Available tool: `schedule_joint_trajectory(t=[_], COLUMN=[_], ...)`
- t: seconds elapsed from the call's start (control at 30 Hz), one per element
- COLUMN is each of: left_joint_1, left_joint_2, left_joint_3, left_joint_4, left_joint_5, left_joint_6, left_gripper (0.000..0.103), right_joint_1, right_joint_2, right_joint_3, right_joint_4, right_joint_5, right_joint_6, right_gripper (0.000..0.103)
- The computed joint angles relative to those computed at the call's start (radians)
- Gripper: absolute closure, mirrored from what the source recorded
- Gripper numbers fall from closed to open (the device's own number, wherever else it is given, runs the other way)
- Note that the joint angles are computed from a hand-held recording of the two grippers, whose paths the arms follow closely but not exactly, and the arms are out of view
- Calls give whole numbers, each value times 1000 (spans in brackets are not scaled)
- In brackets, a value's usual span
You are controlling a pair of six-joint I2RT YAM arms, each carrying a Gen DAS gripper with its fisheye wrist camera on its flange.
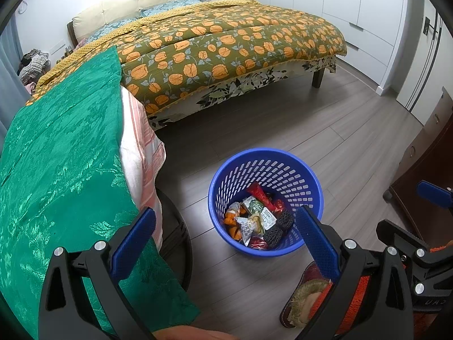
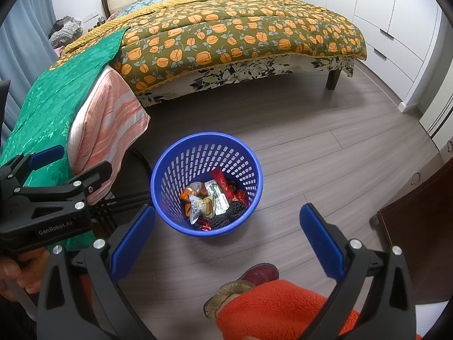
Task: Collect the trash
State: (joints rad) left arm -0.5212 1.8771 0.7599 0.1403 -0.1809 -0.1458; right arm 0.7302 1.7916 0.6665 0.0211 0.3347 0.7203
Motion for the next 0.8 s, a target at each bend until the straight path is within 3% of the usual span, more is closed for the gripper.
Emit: schedule_joint_trajectory(t=[0.47, 0.8], left_joint_1=[9, 6], left_joint_2=[-10, -5], left_joint_3=[-53, -19], left_joint_4=[58, -13], left_joint_5=[-8, 24], left_joint_6=[8, 8], left_gripper=[5, 5], right_joint_1=[-4, -11], right_joint_2=[5, -2], right_joint_3=[16, -1], right_joint_4=[-17, -14], right_joint_5=[-2, -1], right_joint_6=[-3, -4], right_gripper=[5, 5])
